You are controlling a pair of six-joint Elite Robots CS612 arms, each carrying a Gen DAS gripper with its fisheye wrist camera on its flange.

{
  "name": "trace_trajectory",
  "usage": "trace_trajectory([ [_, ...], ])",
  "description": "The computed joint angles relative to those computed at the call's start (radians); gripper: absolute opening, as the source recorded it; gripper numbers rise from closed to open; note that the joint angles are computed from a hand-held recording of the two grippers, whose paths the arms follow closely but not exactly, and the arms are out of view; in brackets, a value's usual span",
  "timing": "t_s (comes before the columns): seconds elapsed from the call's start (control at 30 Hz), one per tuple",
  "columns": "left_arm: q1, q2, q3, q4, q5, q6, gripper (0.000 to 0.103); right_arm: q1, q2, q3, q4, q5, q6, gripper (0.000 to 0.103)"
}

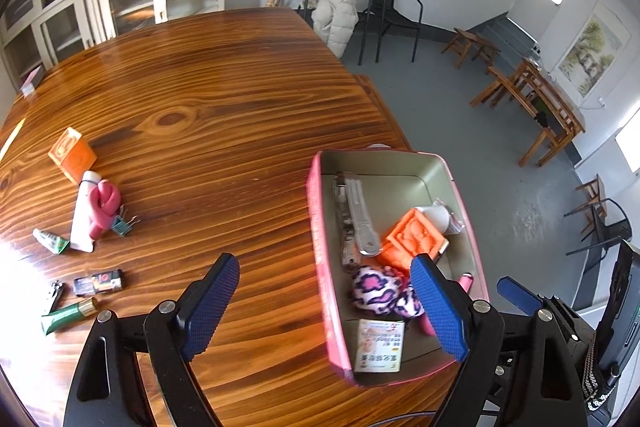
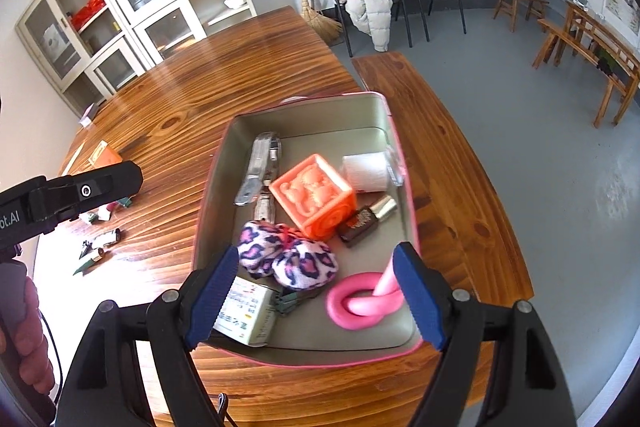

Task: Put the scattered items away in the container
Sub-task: 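Carry the scrunchie and dark tube into the tray and open both tools, then withdraw both tools from the tray back over the table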

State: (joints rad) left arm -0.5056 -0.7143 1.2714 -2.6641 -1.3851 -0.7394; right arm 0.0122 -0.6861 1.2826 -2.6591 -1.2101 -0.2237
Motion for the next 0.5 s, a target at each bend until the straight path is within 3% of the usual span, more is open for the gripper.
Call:
trace_trajectory([
  [0.5, 0.025, -0.083, 0.150, -0.022, 0.038, -0.087, 0.089, 0.051, -0.007, 0.006, 0.033, 0.014, -0.046, 0.083],
])
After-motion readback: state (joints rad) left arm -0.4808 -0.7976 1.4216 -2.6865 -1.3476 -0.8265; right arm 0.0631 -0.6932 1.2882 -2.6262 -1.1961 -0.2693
